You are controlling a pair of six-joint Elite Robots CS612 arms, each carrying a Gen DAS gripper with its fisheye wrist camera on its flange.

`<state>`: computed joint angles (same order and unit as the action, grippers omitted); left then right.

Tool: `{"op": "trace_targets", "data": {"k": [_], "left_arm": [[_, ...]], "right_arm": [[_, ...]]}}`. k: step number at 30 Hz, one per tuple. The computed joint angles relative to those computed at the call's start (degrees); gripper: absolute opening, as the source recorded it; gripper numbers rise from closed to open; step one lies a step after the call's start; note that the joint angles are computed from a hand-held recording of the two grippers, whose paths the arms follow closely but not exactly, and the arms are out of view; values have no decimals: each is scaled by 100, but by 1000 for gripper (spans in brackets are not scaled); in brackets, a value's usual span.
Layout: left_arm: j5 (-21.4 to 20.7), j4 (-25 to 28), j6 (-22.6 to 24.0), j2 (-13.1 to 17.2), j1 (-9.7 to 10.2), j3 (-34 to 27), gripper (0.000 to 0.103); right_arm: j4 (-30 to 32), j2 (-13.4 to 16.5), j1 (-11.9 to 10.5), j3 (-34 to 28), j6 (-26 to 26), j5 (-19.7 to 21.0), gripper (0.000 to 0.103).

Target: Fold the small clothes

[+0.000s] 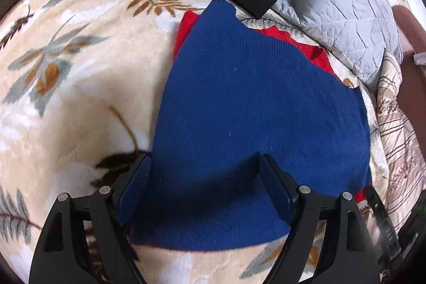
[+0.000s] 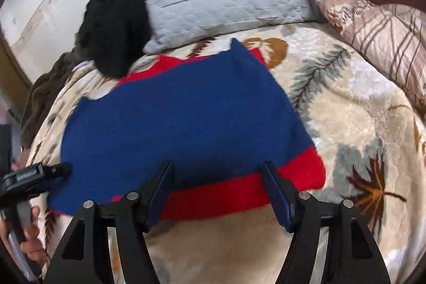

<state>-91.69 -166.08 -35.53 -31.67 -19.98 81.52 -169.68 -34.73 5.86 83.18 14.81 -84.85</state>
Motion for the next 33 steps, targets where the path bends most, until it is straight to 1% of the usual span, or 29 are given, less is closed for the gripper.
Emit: {"op": "trace_targets", "data": {"k": [2, 4, 9, 12, 15, 17, 20, 22, 25, 29, 33], "left_arm": [[-134, 62, -105, -43, 16, 74, 83], [-328, 244, -60, -64, 39, 71, 83], [-508, 836, 435, -170, 85, 54, 83], [-539, 898, 515, -279, 176, 137, 83], [-731, 1004, 516, -345, 325, 136, 83], [-718, 1085, 545, -369, 389, 104, 83], [-558, 1215, 681, -397, 449, 41, 83], [-571, 1280, 753, -399, 497, -11, 83], [-714, 1334, 835, -384, 571, -90, 83], [-896, 1391, 902, -336, 652, -217, 83], [-978, 1515, 929, -245, 699, -404, 83]], "right_arm": [[64, -59, 66, 22, -266, -117, 69], [142, -107, 141, 44, -572, -186, 69], [392, -127, 314, -10, -1198, -37, 70], [441, -94, 421, -85, -1556, 97, 71], [426, -46, 548, -158, -1983, 88, 75], [457, 7, 623, -237, -2252, 81, 75], [374, 72, 731, -292, -2616, 131, 75], [261, 109, 786, -306, -2745, 94, 75], [50, 151, 811, -291, -2749, 125, 76], [-87, 201, 805, -289, -2670, 283, 79], [-190, 235, 873, -278, -2902, 416, 79]]}}
